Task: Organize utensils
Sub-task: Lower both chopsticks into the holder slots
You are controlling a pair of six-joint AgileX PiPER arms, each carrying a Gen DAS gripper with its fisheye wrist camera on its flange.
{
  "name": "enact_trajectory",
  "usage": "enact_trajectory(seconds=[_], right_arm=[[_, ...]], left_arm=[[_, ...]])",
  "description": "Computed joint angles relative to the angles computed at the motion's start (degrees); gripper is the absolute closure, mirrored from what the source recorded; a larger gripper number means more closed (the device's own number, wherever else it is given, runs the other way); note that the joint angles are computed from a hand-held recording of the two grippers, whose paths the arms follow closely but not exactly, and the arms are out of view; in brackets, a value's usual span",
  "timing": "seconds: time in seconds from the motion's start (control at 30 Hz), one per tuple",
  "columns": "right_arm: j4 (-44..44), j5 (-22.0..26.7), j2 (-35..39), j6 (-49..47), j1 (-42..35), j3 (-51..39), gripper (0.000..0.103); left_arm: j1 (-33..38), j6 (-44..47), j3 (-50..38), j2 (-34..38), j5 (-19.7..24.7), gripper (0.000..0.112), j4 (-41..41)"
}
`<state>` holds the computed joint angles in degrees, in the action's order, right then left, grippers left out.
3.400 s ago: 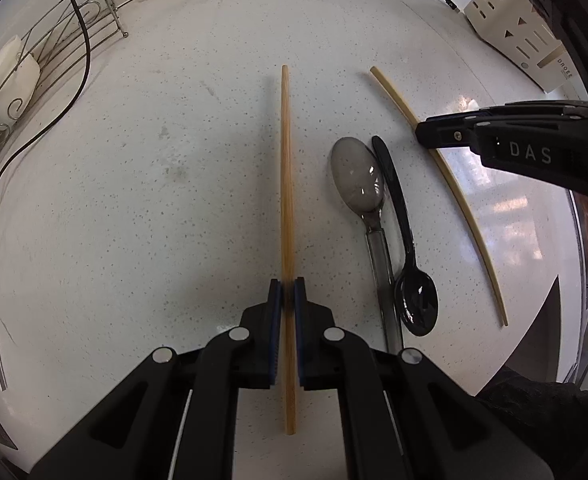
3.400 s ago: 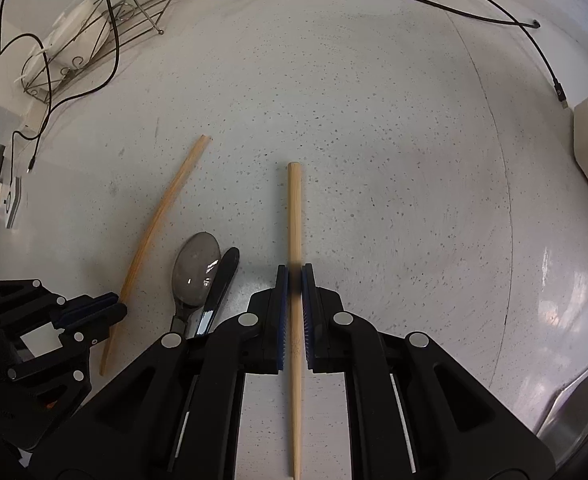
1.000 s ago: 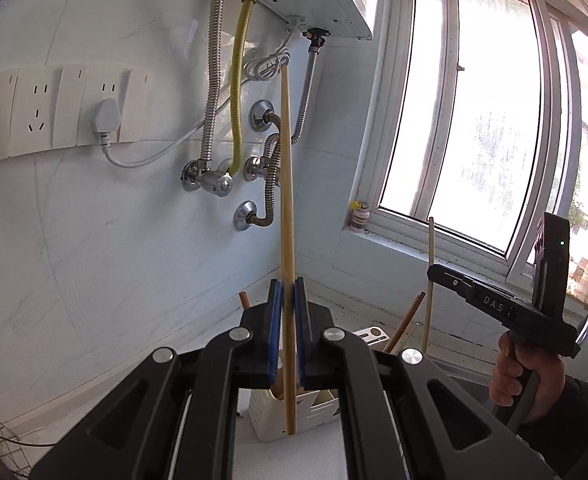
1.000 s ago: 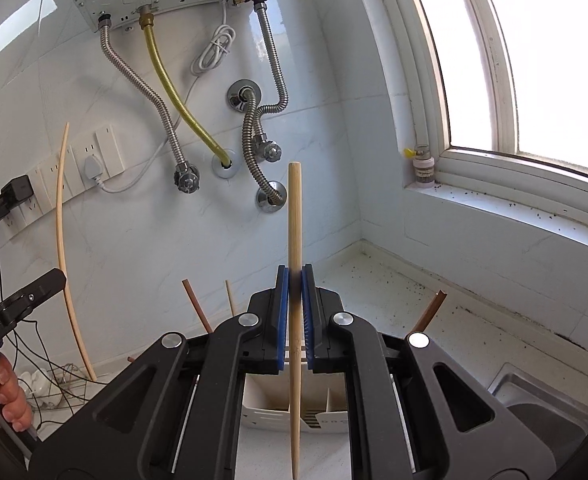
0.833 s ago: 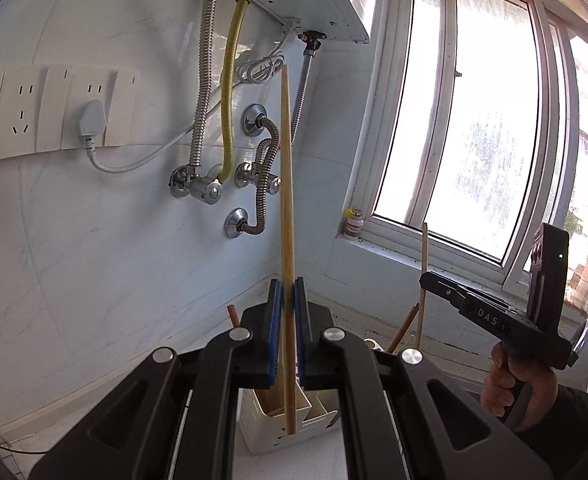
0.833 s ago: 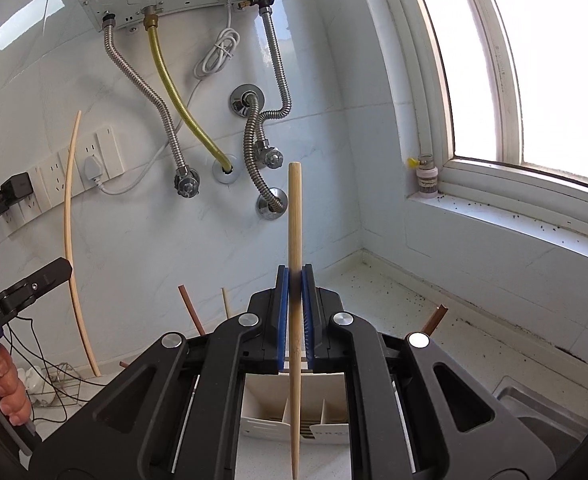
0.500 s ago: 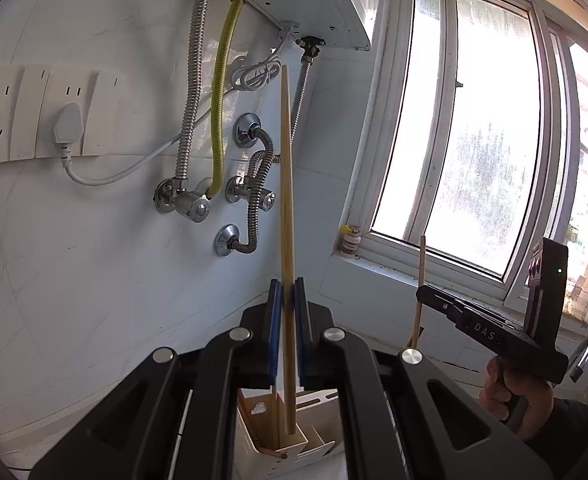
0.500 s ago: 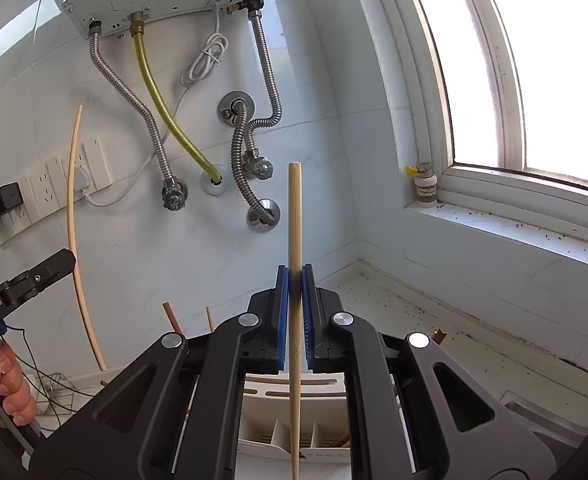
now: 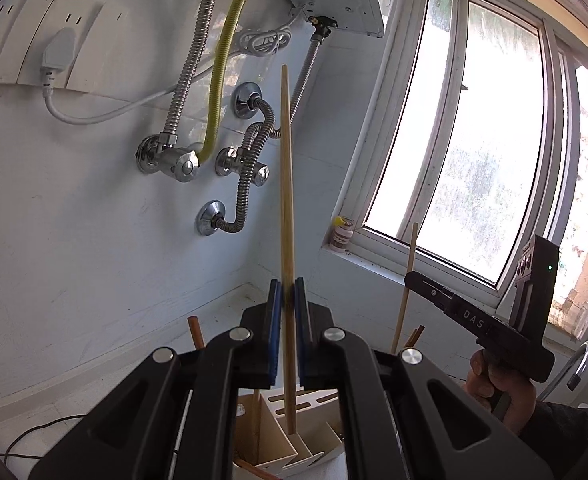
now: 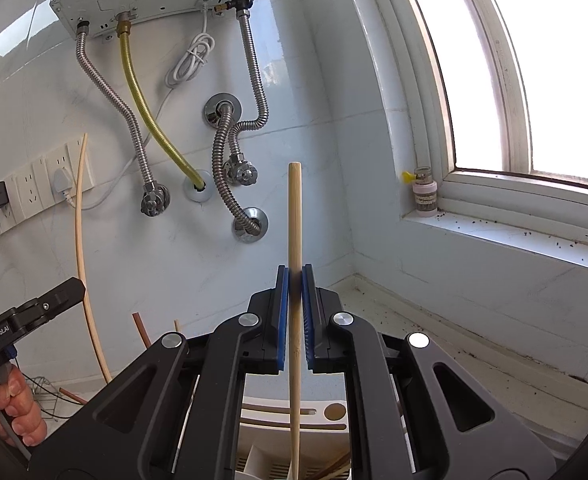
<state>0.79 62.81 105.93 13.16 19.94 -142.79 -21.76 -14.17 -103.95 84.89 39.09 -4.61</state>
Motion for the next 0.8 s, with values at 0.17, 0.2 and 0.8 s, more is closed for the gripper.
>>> enact_trajectory(seconds=[0.17, 0.2, 0.8], right_arm=[[0.4, -4.6, -2.4, -0.3, -0.6, 7.1, 0.097], [0.4, -5.2, -2.7, -0.4, -0.7, 8.0, 0.097], [-0.7, -8.9, -4.7, -0.7, -0.4, 14.8, 0.097]], left_arm=[[0.5, 0.6, 2.6, 0.0, -2.3, 0.106, -0.9], [0.5, 0.5, 3.2, -0.1, -2.9, 0.106, -0.5], [0.3, 2.5, 9.0, 0.6, -8.6, 0.106, 1.3]])
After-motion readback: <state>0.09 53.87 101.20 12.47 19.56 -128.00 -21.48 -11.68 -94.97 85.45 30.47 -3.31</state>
